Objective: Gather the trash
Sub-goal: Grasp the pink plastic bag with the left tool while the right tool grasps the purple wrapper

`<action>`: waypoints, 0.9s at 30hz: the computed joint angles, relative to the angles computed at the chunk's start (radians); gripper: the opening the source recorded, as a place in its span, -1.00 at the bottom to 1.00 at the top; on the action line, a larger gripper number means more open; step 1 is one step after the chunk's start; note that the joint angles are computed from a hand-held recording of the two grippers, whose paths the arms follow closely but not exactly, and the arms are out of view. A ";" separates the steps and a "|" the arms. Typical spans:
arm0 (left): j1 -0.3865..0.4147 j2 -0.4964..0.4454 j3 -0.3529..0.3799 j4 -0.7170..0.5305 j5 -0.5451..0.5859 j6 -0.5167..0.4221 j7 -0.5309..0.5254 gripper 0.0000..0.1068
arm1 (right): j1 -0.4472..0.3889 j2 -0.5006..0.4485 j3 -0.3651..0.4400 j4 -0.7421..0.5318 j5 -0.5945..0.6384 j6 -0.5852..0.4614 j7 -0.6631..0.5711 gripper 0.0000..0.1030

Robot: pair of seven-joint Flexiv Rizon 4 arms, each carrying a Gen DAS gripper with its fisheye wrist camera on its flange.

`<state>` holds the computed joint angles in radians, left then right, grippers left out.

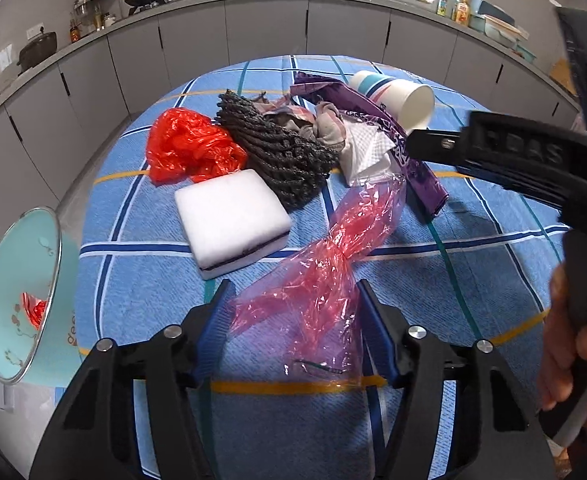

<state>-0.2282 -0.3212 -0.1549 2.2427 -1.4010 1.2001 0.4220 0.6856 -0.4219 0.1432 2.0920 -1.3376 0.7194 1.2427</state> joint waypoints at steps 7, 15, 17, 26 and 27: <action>0.001 0.002 0.001 0.002 0.008 -0.025 0.006 -0.15 | -0.049 -0.012 -0.018 0.020 -0.088 0.108 0.071 -0.04; 0.016 0.019 0.009 0.008 0.023 -0.075 0.003 -0.40 | -0.062 -0.012 -0.008 0.029 -0.129 0.139 0.105 -0.59; 0.023 0.027 0.014 0.009 0.027 -0.091 -0.002 -0.41 | -0.052 -0.008 -0.004 0.026 -0.116 0.122 0.096 -0.63; 0.053 0.070 0.041 -0.003 0.005 -0.166 -0.040 -0.42 | 0.017 0.039 0.029 0.021 -0.040 -0.027 0.088 -0.89; 0.057 0.073 0.044 -0.008 0.000 -0.173 -0.050 -0.42 | 0.023 0.041 0.032 0.019 -0.033 -0.039 0.083 -0.89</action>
